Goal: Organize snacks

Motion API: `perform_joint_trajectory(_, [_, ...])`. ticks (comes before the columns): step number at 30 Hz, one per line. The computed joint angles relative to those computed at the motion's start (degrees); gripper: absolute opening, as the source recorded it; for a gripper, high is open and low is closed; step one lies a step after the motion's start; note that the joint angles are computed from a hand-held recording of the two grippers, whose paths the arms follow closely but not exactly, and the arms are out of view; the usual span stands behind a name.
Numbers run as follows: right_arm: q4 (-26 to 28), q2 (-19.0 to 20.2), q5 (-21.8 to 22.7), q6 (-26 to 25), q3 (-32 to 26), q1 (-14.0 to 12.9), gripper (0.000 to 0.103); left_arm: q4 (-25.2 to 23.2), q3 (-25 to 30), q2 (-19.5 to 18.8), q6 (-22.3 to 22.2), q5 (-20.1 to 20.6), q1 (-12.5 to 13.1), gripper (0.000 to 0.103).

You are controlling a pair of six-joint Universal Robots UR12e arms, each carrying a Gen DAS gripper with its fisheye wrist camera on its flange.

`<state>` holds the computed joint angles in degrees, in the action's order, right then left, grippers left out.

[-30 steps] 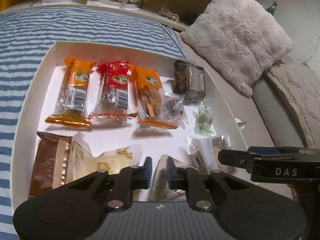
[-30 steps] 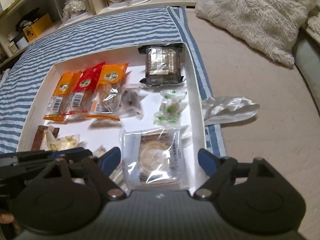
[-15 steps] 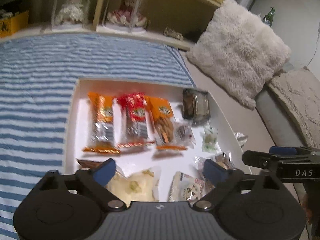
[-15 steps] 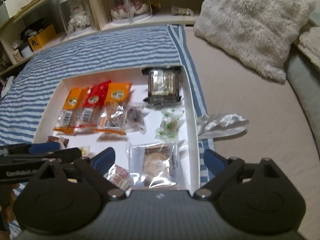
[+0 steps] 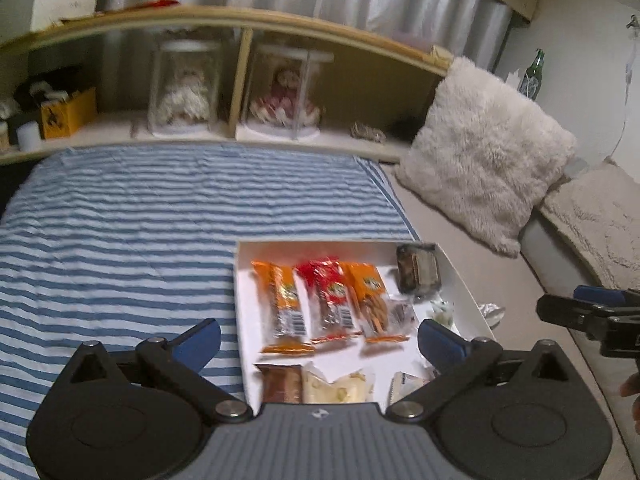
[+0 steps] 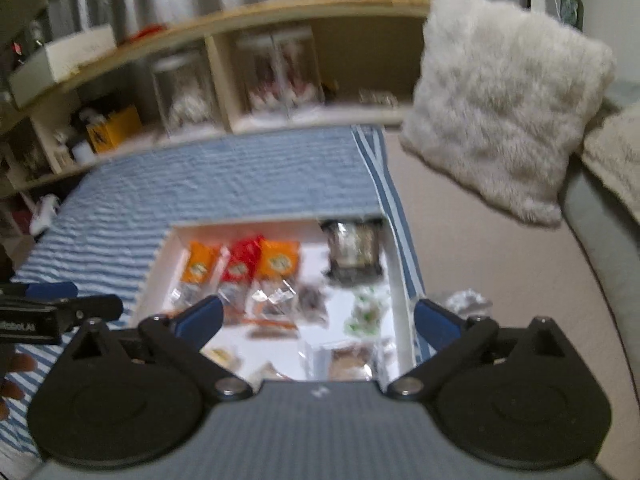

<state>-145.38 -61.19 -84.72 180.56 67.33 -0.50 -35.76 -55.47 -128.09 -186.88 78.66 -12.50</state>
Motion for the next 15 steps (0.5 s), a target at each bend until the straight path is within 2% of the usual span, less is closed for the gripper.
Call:
perform_joint_trajectory(4, [-3.2, -1.6, -0.1, 0.1, 2.0, 0.8, 0.103, 2.3, -3.2, 2.4, 0.4, 2.6, 0.1, 0.103])
perform_joint_trajectory(9, [-6.6, -3.3, -1.0, -0.1, 4.7, 1.7, 0.102, 6.4, -7.8, 5.3, 1.3, 1.6, 0.6, 0.103])
perform_joint_trajectory(15, [-9.4, -5.1, -1.6, 0.4, 8.0, 2.5, 0.102, 6.7, -11.3, 7.5, 3.3, 2.7, 0.5, 0.103])
